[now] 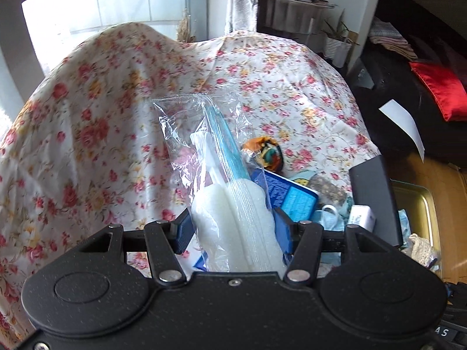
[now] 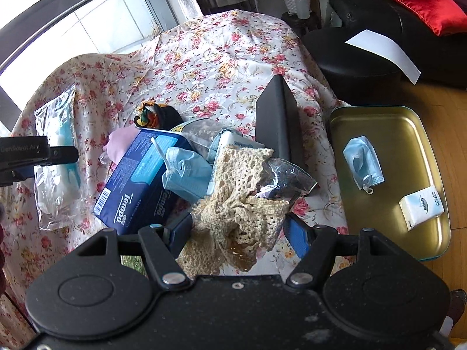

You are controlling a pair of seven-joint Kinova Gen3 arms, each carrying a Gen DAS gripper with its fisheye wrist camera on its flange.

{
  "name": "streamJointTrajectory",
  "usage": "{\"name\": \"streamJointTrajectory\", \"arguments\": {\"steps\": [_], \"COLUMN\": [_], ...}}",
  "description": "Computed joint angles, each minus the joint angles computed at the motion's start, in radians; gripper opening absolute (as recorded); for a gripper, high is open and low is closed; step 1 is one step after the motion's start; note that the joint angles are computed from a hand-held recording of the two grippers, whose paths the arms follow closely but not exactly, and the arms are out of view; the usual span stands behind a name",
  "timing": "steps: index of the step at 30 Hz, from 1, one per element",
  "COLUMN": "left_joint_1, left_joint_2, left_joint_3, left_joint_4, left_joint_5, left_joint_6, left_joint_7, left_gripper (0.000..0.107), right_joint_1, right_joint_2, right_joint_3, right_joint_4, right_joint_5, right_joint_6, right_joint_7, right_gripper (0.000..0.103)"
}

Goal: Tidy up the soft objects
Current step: 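Carry the bag and lace cloth over the gold tray and open both tools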

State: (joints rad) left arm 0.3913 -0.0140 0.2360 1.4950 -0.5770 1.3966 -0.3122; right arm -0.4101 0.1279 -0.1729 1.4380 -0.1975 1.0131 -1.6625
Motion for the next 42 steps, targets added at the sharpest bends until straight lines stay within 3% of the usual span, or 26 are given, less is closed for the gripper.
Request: {"name": "streamJointTrajectory", "arguments": {"steps": [9, 23, 32, 42], "left_joint_1": [0.022, 0.081, 0.129, 0.139], "left_joint_2": [0.043, 0.163, 0.280, 0.466], "left_joint_3": [-0.008, -0.063, -0.112, -0.165], "left_joint_4": [-0.057, -0.222, -0.372, -0.629], "left_joint_5": [-0.005, 0.015, 0.052, 0.192], "left_joint_6": [-0.016, -0.089, -0.125, -0.100], "left_joint_7": [-0.042, -0.231, -0.365, -0.582], "left_gripper": [0.054, 0.054, 0.054, 0.054], "right_joint_1": [0.008, 0.027, 0.030, 0.013], "right_joint_2": [-0.010, -0.017, 0.001, 0.045], "right_joint_3": [0.000, 0.016, 0.021, 0.041], "right_joint_4": [0.008, 0.012, -0.011, -0.061], "right_joint_5": [-0.017, -0.026, 0.005, 0.091], "right_joint_6": [-0.007, -0.022, 0.007, 0.086], "right_joint_7": [0.010, -0.030, -0.092, -0.237], "right_gripper": [0.068, 0.068, 0.068, 0.068]}}
